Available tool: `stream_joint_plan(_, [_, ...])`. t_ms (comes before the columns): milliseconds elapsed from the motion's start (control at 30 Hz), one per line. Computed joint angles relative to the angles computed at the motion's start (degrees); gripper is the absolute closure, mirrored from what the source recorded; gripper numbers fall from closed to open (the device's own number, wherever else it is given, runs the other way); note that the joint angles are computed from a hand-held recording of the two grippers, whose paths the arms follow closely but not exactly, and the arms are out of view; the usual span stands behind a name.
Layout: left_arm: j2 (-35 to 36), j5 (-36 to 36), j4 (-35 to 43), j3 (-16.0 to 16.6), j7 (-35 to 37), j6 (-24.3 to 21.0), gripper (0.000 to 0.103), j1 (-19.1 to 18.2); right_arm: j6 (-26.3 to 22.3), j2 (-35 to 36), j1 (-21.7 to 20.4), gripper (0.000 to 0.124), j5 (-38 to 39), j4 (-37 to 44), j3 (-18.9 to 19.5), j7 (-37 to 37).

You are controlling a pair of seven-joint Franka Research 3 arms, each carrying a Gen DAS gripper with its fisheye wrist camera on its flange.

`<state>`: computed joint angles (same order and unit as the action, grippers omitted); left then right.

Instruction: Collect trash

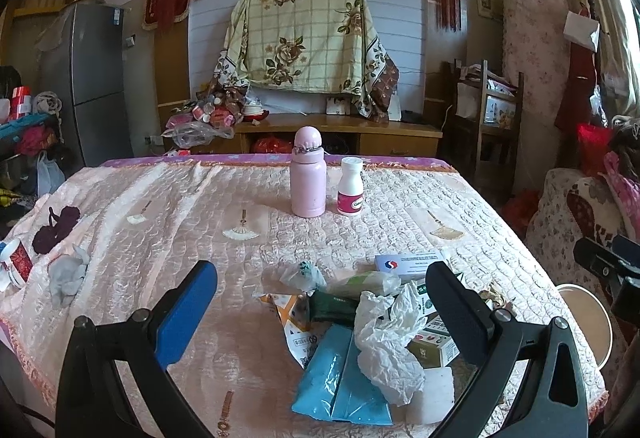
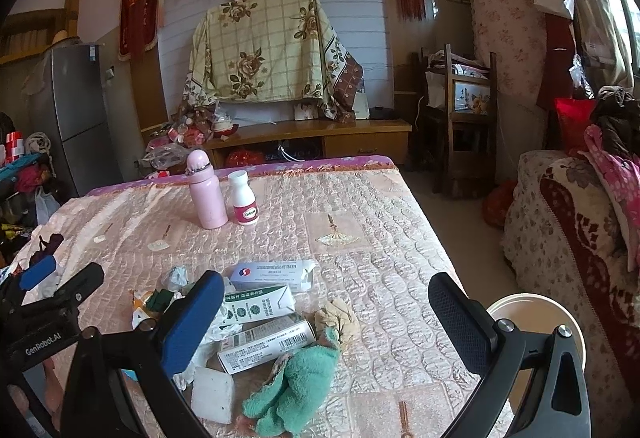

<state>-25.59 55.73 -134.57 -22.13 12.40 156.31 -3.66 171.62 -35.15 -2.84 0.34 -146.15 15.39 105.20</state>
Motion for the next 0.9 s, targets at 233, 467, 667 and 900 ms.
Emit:
stream_joint_plan(233, [0.1, -0.2, -0.3, 0.2, -0.1, 0.0, 0.0, 0.0, -0.5, -0.2, -0.1, 0.021, -0.5, 0.0, 0.4, 0.1])
stream_joint_plan(467, [-0.1, -0.6, -0.7, 0.4, -0.1, -0.3, 0.0, 0.0, -1.2, 0.2, 0.6, 0.021, -1.0, 0.1, 0.2, -0.1])
stream_joint_plan(667, [-0.3, -1.2, -1.0, 0.6, 0.6, -0.4, 0.0, -0.2, -1.0, 0.2, 1.0, 0.021, -0.9, -0.1, -0.3, -0.3])
stream_joint_plan(900, [-1.1, -3.6, -2.4, 2.3, 3.4, 0.7, 0.0, -0.8, -2.3, 0.4, 1.1, 0.021, -1.4, 0.1, -0.6, -0.9])
